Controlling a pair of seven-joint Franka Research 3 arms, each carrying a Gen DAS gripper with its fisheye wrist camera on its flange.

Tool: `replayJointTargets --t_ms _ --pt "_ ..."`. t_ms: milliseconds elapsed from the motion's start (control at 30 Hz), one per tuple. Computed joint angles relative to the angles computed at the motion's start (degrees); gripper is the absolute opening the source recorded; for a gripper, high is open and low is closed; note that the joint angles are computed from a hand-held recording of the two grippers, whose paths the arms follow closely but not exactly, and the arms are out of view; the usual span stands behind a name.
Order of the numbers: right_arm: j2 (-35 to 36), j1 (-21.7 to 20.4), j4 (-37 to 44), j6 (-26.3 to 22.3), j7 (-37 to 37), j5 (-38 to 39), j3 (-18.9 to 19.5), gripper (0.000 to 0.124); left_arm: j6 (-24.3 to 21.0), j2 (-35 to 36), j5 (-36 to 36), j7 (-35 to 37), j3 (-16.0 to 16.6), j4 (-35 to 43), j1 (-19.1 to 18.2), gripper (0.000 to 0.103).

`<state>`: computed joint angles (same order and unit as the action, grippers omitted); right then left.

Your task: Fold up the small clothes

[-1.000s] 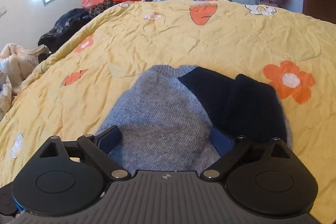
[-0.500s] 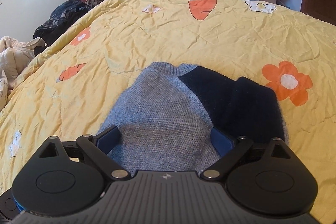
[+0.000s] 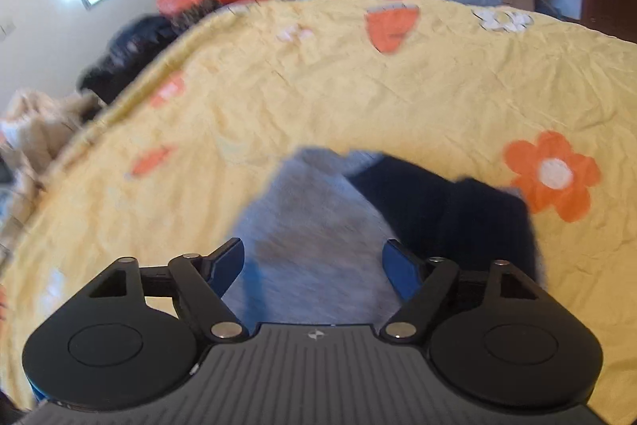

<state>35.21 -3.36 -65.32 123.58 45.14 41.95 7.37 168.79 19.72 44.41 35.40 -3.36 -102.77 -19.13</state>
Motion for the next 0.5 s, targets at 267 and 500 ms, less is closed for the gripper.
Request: replayJointTargets --t_ms 267,500 --pt "1.01 5.45 -2.76 4.88 -5.18 -8.39 -0.90 0.103 0.52 -0.26 0.60 -1.08 0.43 -0.30 -0.26 0.103" --pt "-9.60 -1.20 -16.03 9.37 -13.42 6.00 1.86 0.087 -0.44 -1.46 5.54 -7.91 2.95 -0.93 -2.51 0.103"
